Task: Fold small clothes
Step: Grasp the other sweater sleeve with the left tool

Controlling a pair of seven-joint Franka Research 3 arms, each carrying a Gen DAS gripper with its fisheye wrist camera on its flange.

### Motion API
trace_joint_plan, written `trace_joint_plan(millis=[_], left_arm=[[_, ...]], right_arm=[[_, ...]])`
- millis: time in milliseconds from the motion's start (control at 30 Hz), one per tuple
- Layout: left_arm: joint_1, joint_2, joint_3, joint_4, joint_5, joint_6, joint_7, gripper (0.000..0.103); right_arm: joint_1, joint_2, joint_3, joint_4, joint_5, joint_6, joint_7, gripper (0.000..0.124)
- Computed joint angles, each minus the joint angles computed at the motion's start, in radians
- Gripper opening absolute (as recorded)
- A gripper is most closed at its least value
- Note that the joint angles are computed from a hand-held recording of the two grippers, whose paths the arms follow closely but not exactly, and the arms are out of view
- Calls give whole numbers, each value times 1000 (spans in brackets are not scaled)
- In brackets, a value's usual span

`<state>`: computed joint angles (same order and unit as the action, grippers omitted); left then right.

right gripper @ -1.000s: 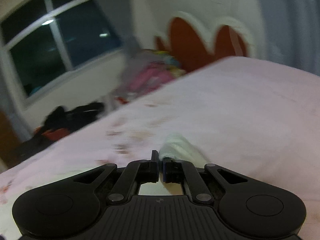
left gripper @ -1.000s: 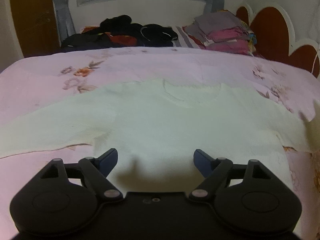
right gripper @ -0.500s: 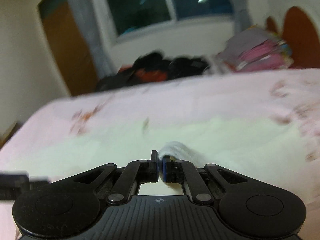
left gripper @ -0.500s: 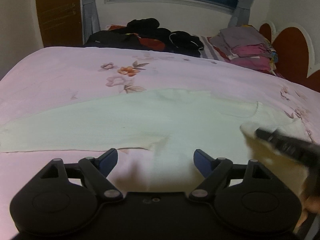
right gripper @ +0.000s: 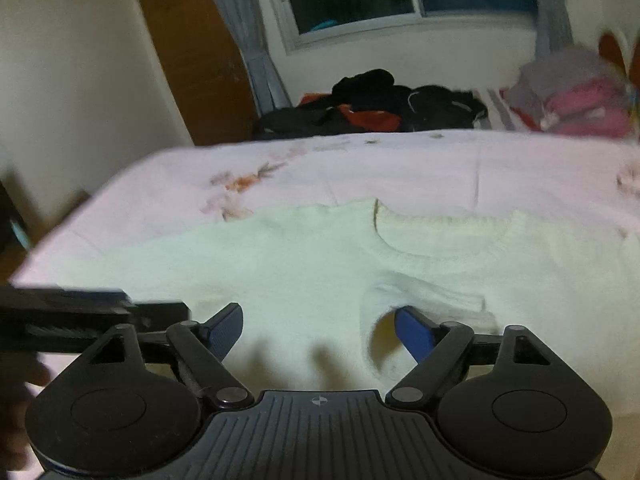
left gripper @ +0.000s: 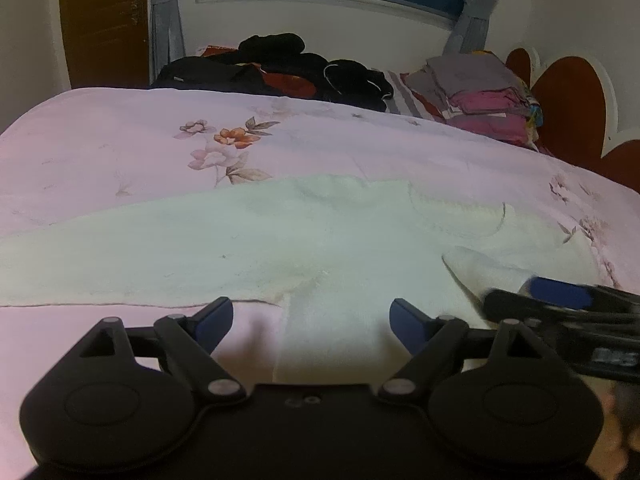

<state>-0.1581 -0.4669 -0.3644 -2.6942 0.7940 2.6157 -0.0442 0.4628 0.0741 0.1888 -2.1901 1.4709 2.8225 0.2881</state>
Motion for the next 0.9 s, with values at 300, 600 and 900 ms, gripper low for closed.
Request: trace_joint_plan(millis=[300,600,900], left_arm=[[-8,213,-39,146,183,95,18,81],[-108,454,-3,332,391,-68,-42,72],[-160,448,98,325,587,-72,-325,25]], right_arm=[[-17,-119,-47,-173,-62,228,32,83],[-57,-132,-89,-232,-89,289,146,80],[-69,-100,-92,-247,-212,328,254,67]])
